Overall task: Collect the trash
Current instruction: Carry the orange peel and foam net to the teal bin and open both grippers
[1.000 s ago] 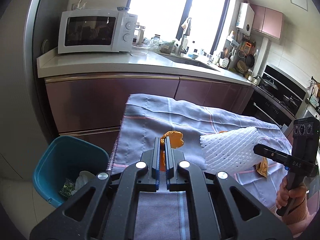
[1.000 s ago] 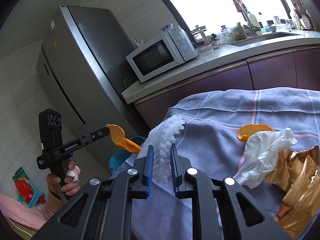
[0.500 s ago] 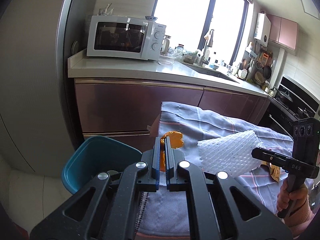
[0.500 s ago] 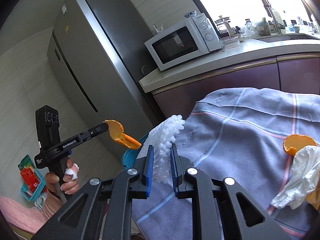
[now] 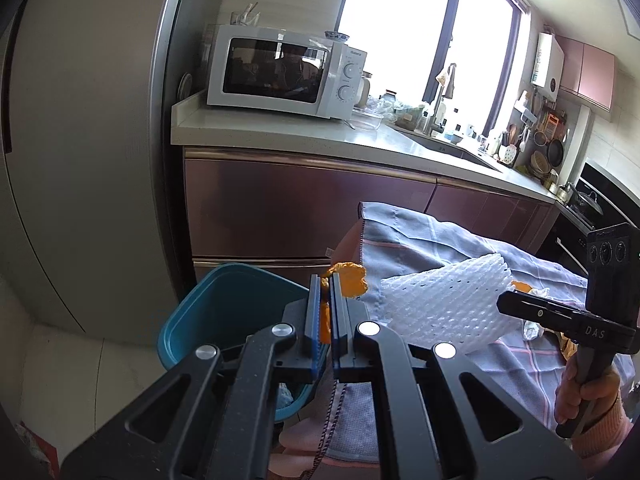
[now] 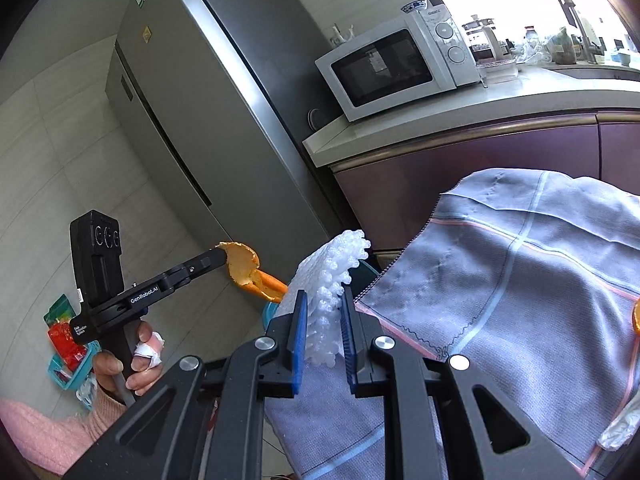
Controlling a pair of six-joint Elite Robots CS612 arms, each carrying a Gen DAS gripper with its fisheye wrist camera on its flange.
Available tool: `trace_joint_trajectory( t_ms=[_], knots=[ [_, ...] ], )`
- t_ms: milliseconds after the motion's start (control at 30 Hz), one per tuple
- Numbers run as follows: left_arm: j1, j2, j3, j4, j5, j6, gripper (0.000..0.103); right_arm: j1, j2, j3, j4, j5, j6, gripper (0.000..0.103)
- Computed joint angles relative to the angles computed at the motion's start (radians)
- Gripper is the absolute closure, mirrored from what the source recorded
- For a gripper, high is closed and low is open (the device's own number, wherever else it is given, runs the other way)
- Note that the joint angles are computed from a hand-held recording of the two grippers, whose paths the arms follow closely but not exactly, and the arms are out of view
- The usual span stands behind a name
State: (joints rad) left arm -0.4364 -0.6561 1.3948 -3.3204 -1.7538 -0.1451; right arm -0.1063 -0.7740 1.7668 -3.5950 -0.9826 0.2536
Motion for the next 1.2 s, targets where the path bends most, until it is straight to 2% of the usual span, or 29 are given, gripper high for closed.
trace_joint_trajectory(
  t_ms=[533, 900, 1200],
  knots=[
    [0.015, 0.030, -0.038, 0.042, 0.054, -0.028, 0.099, 0.032, 0.036, -0.101, 0.125, 0.000, -0.041, 0.088],
    [0.015, 0.086, -0.115, 0.140, 0.096, -0.049, 0.099, 0.066, 0.084, -0.219, 0.306, -0.018, -0.098, 0.088],
    [0.015, 0.138, -0.185, 0.209, 0.126, -0.059, 0.099, 0.095, 0.133, -0.329, 0.474, -0.061, -0.140, 0.088]
  ],
)
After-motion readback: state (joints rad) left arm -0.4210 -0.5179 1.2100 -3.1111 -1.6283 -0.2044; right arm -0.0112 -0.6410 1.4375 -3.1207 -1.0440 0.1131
